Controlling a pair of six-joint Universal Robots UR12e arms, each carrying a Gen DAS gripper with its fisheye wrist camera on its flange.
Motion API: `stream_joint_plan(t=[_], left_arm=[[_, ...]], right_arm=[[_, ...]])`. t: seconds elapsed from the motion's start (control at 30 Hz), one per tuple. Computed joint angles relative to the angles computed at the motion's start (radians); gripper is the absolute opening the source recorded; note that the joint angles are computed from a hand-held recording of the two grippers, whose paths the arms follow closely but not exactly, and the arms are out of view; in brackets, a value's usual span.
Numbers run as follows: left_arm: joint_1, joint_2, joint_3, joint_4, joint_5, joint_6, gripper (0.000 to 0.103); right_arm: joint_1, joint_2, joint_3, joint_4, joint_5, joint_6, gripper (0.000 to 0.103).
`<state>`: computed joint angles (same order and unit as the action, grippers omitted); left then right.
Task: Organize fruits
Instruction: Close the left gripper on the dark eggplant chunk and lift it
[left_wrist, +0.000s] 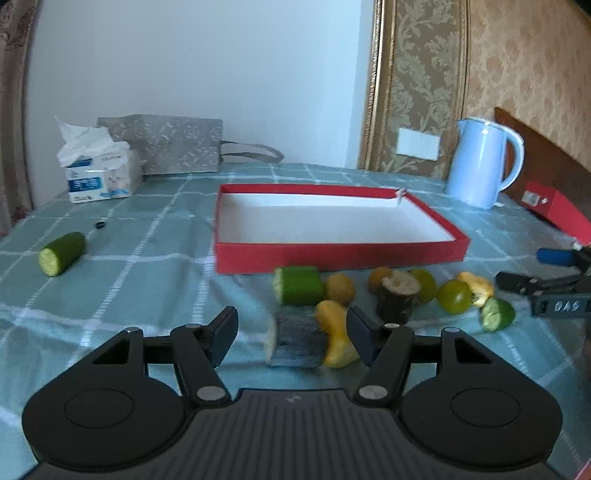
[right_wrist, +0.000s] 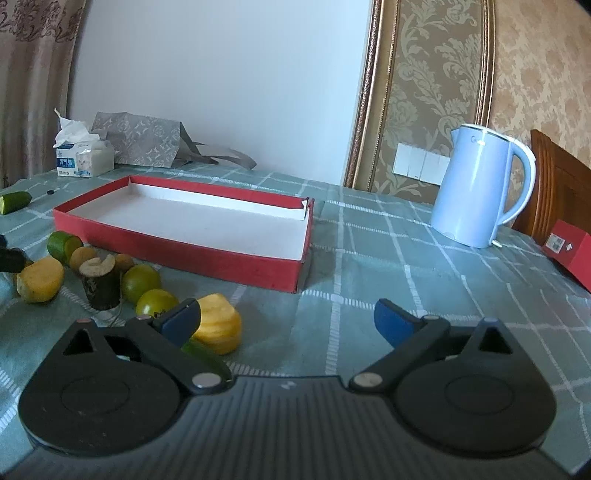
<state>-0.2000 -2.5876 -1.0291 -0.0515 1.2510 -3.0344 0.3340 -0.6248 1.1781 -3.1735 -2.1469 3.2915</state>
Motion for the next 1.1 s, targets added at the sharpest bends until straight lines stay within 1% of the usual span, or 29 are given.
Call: stream_joint_plan(t=[0.03, 0.13, 0.2, 0.27, 0.33, 0.43, 0.47, 0.53, 0.63, 0.7, 0.73, 0.8, 0.83, 0.87, 0.9, 0.93, 0.97, 1.03, 1.1], left_arm=[[-0.001, 0.000, -0.001, -0.003, 0.010, 0.003, 0.064], [0.002, -0.004, 0.008, -0.008, -0.001, -0.018, 0.066], [-0.003, -0.005, 0.011, -0.011, 0.032, 0.003, 0.066], [0.005, 0.002, -0.004, -0.007, 0.013, 0.025, 0.066], [0.010, 0.008, -0.008, -0.028, 0.015, 0.000, 0.067], [0.001, 0.003, 0.002, -0.042, 0.050, 0.011, 0.067], [-0.007, 0.001, 0.008, -0.057, 0.084, 0.029, 0.067], [-0.021, -0.008, 0.018, -0.056, 0.142, 0.054, 0.067], [-0.030, -0.018, 0.033, -0.056, 0.167, 0.055, 0.065], [-0.031, -0.022, 0.041, -0.061, 0.173, 0.036, 0.065], [-0.031, -0.024, 0.048, -0.073, 0.177, 0.020, 0.064], [-0.026, -0.026, 0.061, -0.104, 0.150, 0.007, 0.044], [-0.025, -0.027, 0.066, -0.119, 0.144, 0.005, 0.042], [-0.026, -0.027, 0.065, -0.114, 0.152, 0.010, 0.038], [-0.028, -0.027, 0.063, -0.111, 0.159, 0.019, 0.036], [-0.028, -0.027, 0.060, -0.102, 0.162, 0.022, 0.036], [-0.027, -0.026, 0.057, -0.093, 0.156, 0.019, 0.035], [-0.018, -0.025, 0.045, -0.051, 0.116, -0.019, 0.035], [-0.013, -0.028, 0.043, -0.017, 0.110, -0.062, 0.035]], right_arm=[[-0.001, 0.000, -0.001, 0.001, 0.002, 0.003, 0.100], [0.000, 0.001, -0.003, 0.004, 0.000, 0.007, 0.100], [0.001, 0.000, -0.004, 0.014, 0.000, 0.006, 0.100], [0.004, 0.000, -0.004, 0.012, -0.009, -0.003, 0.100], [0.005, 0.000, -0.001, 0.001, -0.013, -0.006, 0.103], [0.002, -0.002, -0.001, 0.001, 0.003, 0.013, 0.103], [0.001, -0.002, -0.001, 0.002, 0.006, 0.019, 0.103], [0.003, -0.001, -0.002, 0.006, 0.000, 0.015, 0.103], [0.005, 0.000, -0.004, 0.015, -0.007, 0.002, 0.103], [0.005, -0.001, -0.002, 0.017, -0.004, -0.002, 0.103], [0.005, 0.001, -0.002, 0.010, -0.006, -0.007, 0.103], [0.006, 0.003, -0.004, 0.002, -0.009, -0.014, 0.102], [0.007, 0.004, -0.006, 0.004, -0.010, -0.017, 0.102], [0.008, 0.005, -0.008, 0.006, -0.012, -0.024, 0.100], [0.009, 0.006, -0.009, 0.005, -0.013, -0.033, 0.098], [0.010, 0.007, -0.011, 0.009, -0.012, -0.039, 0.093], [0.010, 0.007, -0.012, 0.013, -0.010, -0.045, 0.092], [0.010, 0.007, -0.010, 0.006, -0.006, -0.048, 0.091], [0.006, 0.001, -0.003, 0.013, 0.012, -0.040, 0.087]])
